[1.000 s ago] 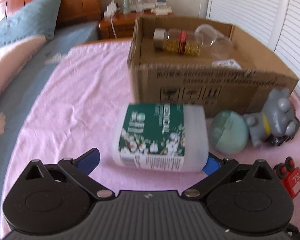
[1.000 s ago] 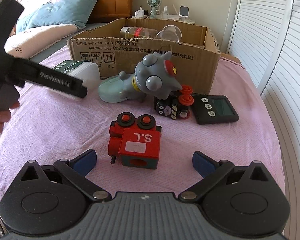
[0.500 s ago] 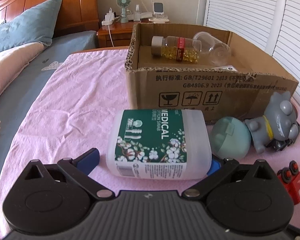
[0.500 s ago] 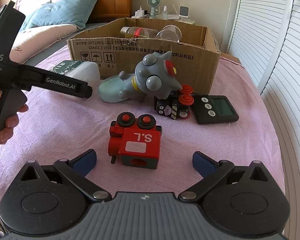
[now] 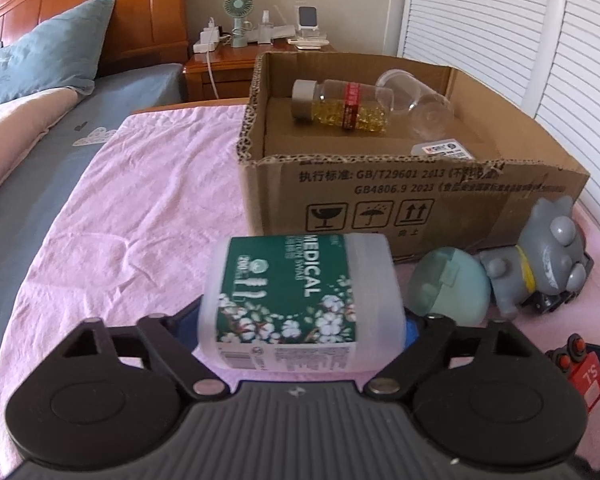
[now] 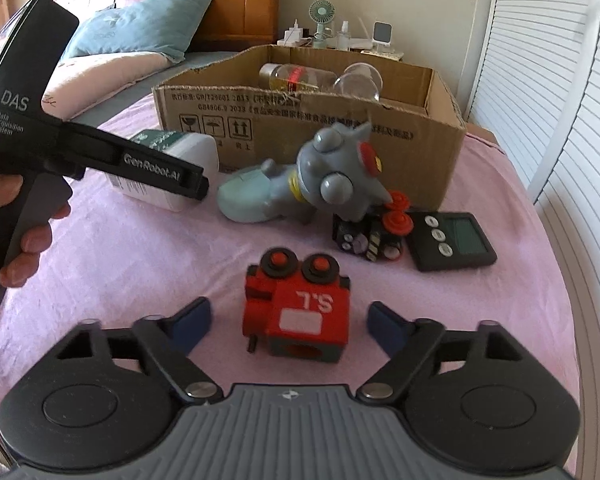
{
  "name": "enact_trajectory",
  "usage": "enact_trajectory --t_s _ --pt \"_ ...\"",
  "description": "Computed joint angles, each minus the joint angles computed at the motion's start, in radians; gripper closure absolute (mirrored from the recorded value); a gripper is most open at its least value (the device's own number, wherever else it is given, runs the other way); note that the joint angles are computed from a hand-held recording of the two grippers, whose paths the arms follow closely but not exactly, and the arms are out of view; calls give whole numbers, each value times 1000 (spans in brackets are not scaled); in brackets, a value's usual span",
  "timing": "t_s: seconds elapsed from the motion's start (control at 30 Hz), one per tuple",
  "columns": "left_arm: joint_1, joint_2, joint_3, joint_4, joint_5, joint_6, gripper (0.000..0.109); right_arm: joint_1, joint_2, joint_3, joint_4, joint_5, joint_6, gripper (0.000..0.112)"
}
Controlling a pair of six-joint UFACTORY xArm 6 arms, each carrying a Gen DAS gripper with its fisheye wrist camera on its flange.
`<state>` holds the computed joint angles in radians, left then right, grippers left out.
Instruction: Organize rigid objects
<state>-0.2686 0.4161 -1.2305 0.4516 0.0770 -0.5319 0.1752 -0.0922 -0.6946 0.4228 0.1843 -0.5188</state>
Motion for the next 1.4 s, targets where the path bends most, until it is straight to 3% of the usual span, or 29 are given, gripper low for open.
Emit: enact_trajectory --t_s 0.3,0.47,0.6,0.8,0.97,1.03,1.23,1.33,1.4 --pt "-10 -1 3 -128 -1 143 25 -1 7 -7 -106 -14 120 51" --pt "1 -24 22 -129 -14 174 26 -10 3 -11 -153 3 153 51" --pt "-11 -56 51 -324 -1 393 26 -11 -14 -15 -117 26 101 52" --pt "-11 -116 103 -404 28 527 26 -15 -50 -1 -147 32 87 52" --pt "-30 -189 120 -660 108 785 26 -21 -80 -16 -84 83 0 52" --pt "-35 -215 115 -706 138 853 26 -29 -90 -30 -54 111 -50 53" --pt "-54 -229 46 -779 159 968 26 -68 -102 -85 50 197 -171 53" --pt "-65 -176 -41 -811 157 993 26 -81 -99 -110 81 218 -192 53" --pt "-71 -121 -109 -768 146 952 26 -87 -99 -120 90 219 -194 53"
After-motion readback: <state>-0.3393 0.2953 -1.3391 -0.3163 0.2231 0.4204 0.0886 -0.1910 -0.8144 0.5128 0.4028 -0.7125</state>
